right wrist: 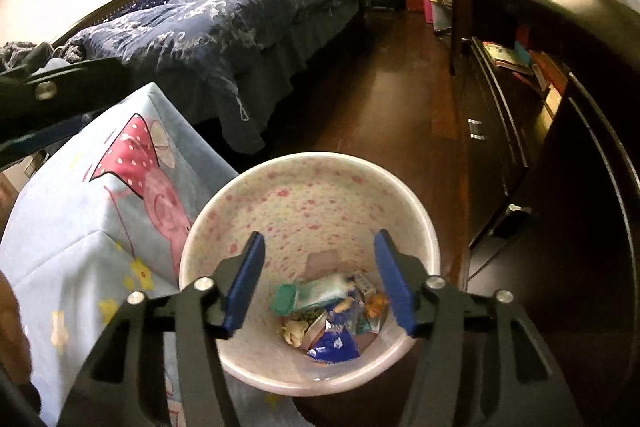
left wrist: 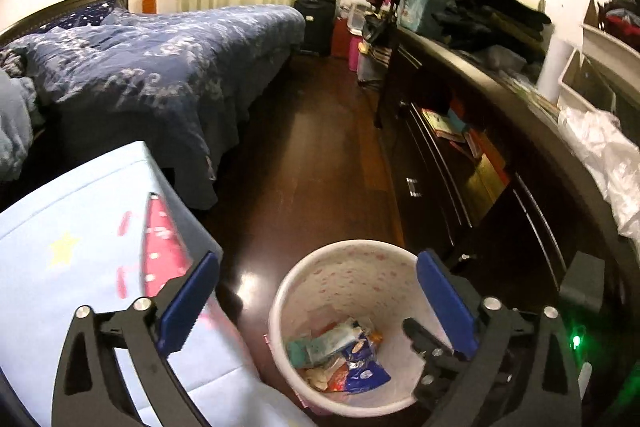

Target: Collect trash

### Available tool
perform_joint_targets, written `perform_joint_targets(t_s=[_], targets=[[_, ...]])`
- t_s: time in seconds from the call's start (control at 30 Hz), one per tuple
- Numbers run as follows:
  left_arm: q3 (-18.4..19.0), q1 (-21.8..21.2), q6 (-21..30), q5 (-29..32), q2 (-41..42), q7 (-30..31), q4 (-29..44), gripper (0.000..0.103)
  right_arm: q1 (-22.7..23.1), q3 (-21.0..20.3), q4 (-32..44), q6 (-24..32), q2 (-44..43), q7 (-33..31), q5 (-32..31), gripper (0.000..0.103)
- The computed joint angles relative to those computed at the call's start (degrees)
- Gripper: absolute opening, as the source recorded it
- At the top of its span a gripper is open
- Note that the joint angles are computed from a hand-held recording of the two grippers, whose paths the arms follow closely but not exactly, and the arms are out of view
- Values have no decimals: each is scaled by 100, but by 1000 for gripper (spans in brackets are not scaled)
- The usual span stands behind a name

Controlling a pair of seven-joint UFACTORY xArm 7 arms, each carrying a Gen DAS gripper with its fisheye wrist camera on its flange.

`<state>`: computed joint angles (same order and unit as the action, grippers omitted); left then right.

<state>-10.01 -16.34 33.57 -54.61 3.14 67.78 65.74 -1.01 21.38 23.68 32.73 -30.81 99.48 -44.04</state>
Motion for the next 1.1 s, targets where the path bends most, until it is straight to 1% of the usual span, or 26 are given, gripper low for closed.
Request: perform_joint_targets(t_s=[0.07, 0.13, 0.2, 0.27, 0.33, 0.37, 0.4, 0.43, 0.5, 0.53, 0.57, 0.63, 0.7, 0.8, 0.9, 1.0, 1.1], targets=[[85, 87, -79, -158, -193, 172, -132, 99, 114, 44, 46, 194, -138, -17, 131, 59], [234, 182, -279, -418, -461, 466, -346, 99, 213, 180, 142, 390, -307, 33, 197, 60], [422, 280, -609, -538, -739, 659, -583, 99, 291, 376, 309, 587, -421, 143, 220, 64], [635, 364, -801, -664, -962, 826, -753, 99, 333, 589, 529, 647, -457, 307, 132, 66], [850, 446, -942, -783, -1131, 1012, -863, 99, 320, 842, 873, 702, -326, 448, -36, 73], [937, 488, -1079, -821, -1196, 1061, -917, 99, 290, 1012, 1112, 755, -190, 564, -171, 78], [1068, 562, -1252, -907, -1292, 1145, -992, 99, 245, 1195, 1377, 754, 6, 716, -384, 78], [1176, 592, -1284, -987, -1328, 1232, -1010, 99, 267, 1263, 1554, 766, 162, 795, -537, 79], [1383, 723, -1315, -1025, -1406, 1326, -1054, 99, 254, 1505, 2098, 811, 692, 941, -948, 85], [1483, 825, -1365, -984, -1424, 1298, -1064, 99, 232, 1701, 2488, 891, 1100, 997, -1219, 86], [1534, 877, -1376, -954, -1424, 1264, -1057, 99, 258, 1779, 2717, 938, 1352, 1021, -1407, 86], [1709, 1038, -1327, -947, -1436, 1243, -1041, 99, 341, 2005, 3282, 1197, 1985, 1061, -1824, 86], [1837, 1227, -1287, -850, -1428, 1104, -1012, 99, 520, 2204, 3875, 1636, 2640, 1097, -2214, 87], [1957, 1416, -1215, -845, -1460, 1045, -1003, 99, 900, 2238, 4494, 2155, 3274, 1061, -2570, 89], [2094, 1575, -1178, -911, -1534, 1098, -1033, 99, 1324, 2177, 4921, 2691, 3655, 995, -2748, 92], [2202, 1690, -1101, -993, -1664, 1176, -1074, 99, 1657, 2045, 5117, 2967, 3787, 914, -2796, 93], [2351, 1786, -852, -1053, -1820, 1168, -1090, 99, 2017, 1934, 5229, 3367, 3814, 812, -2775, 95]])
